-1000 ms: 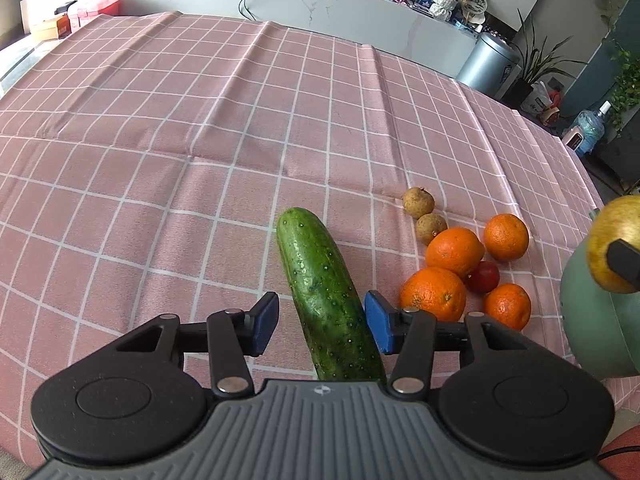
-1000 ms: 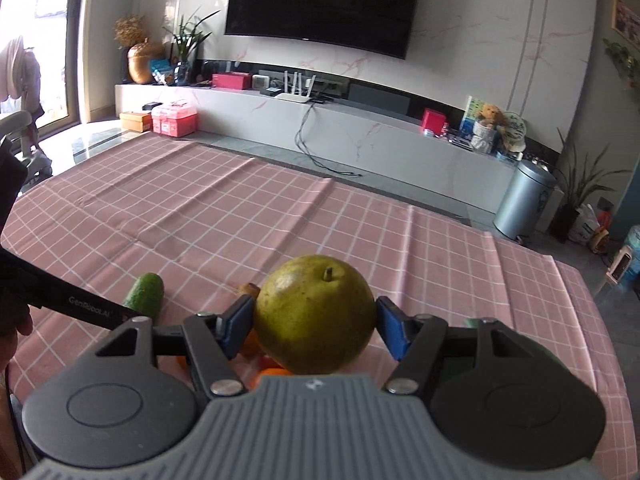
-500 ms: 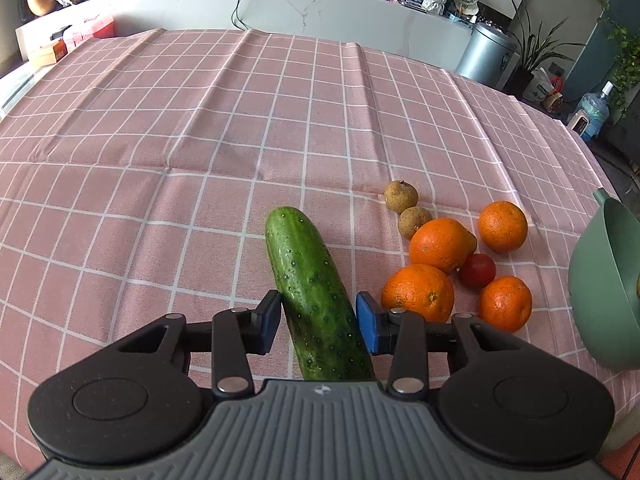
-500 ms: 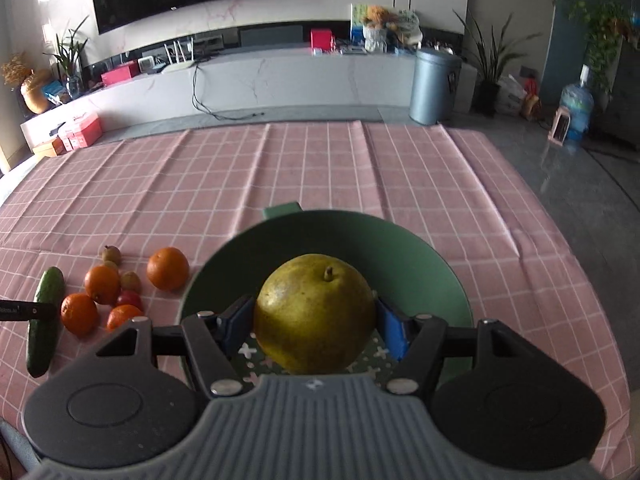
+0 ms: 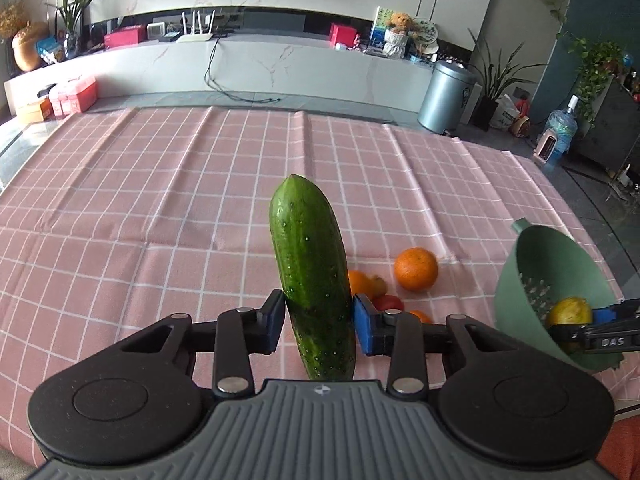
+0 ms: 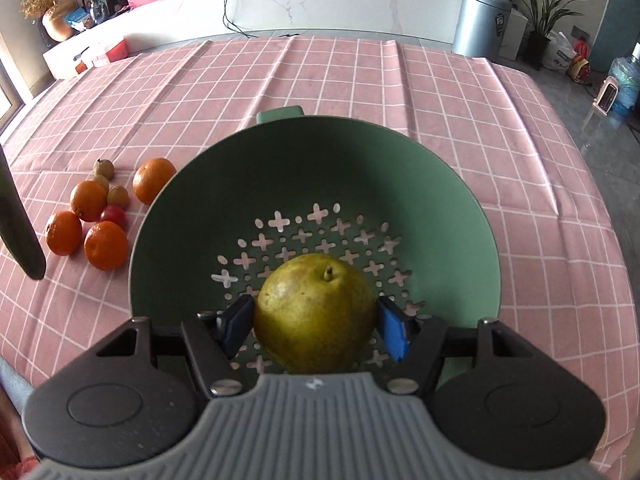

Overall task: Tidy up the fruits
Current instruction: 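Carry the pear with the right gripper into the green colander and release, then grasp the cucumber with the left gripper and lower it into the colander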

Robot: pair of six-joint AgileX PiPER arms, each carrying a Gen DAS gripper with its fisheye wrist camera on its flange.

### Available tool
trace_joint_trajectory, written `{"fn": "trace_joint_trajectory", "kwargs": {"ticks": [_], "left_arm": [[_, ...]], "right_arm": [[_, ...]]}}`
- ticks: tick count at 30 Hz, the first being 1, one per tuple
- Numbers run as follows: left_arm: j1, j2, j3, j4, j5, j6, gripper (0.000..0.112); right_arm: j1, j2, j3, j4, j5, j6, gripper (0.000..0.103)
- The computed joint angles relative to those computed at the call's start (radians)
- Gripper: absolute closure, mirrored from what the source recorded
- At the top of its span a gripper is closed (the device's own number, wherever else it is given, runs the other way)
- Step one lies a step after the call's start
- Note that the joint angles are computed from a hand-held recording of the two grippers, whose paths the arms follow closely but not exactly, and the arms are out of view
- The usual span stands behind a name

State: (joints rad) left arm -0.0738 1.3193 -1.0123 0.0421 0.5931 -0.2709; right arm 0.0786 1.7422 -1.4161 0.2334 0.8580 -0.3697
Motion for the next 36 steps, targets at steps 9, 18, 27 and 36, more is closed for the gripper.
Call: {"fn": "trace_joint_trajectory", "kwargs": {"ticks": [9, 18, 27, 36], "left_arm": [[-0.199, 0.059, -0.190, 0.053, 0.022, -0.061, 0.072], [-0.332, 0.238, -0.363, 0.017, 0.009, -0.009, 0.072], [-0.401, 0.383, -0.490, 0.042, 0.057, -0.011, 0.072], [-0.448, 0.498, -0.570, 0.133, 0.122, -0.048, 0.072]], "right_arm": [[0.008, 0.018, -0.008, -0.015, 0.020, -0.033, 0.040], [-0.031, -0.008, 0.014, 0.071, 0.026, -0.111, 0.031], [-0.071, -0.143, 0.169, 0.112, -0.195, -0.131, 0.019], [-0.059, -0.209, 0.313, 0.033, -0.434, -0.011, 0.023]]}}
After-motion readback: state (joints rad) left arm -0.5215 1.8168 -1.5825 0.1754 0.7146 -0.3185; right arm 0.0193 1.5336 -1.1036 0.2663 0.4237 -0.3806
